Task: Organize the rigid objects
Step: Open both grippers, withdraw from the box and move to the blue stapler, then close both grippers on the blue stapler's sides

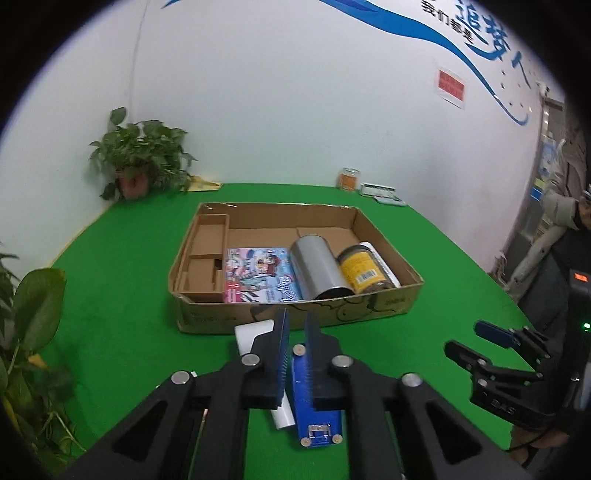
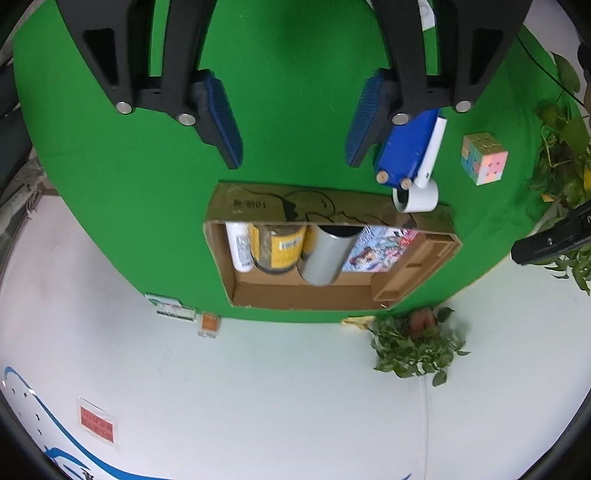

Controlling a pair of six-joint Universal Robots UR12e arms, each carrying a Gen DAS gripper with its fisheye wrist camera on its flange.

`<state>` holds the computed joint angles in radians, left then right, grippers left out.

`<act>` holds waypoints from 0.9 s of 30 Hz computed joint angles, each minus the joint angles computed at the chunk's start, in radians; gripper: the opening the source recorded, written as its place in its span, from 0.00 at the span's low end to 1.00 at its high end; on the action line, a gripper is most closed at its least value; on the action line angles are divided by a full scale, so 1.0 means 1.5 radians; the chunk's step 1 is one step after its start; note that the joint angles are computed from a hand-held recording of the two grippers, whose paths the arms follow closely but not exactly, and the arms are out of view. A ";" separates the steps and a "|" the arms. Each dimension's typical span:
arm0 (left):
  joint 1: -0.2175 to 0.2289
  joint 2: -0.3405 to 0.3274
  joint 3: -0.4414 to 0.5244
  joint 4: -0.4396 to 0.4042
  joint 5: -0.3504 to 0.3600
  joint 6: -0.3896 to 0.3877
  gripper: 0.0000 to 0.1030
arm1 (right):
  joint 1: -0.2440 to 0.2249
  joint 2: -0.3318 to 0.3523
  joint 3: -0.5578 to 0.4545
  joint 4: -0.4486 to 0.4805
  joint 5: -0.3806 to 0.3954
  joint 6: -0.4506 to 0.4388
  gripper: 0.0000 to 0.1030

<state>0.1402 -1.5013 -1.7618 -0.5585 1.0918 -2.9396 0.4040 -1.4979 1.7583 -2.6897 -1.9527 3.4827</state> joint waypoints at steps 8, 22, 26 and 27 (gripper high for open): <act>0.009 -0.012 -0.009 -0.028 -0.045 -0.006 1.00 | -0.008 0.007 0.018 -0.029 0.086 -0.028 0.99; 0.006 -0.055 0.020 -0.255 -0.104 0.079 1.00 | -0.024 0.058 -0.009 0.032 0.220 -0.025 0.99; 0.005 -0.064 0.026 -0.278 -0.110 0.090 1.00 | -0.023 0.063 -0.013 0.038 0.233 -0.036 0.99; 0.004 -0.067 0.029 -0.283 -0.112 0.092 1.00 | -0.023 0.064 -0.014 0.039 0.236 -0.040 0.99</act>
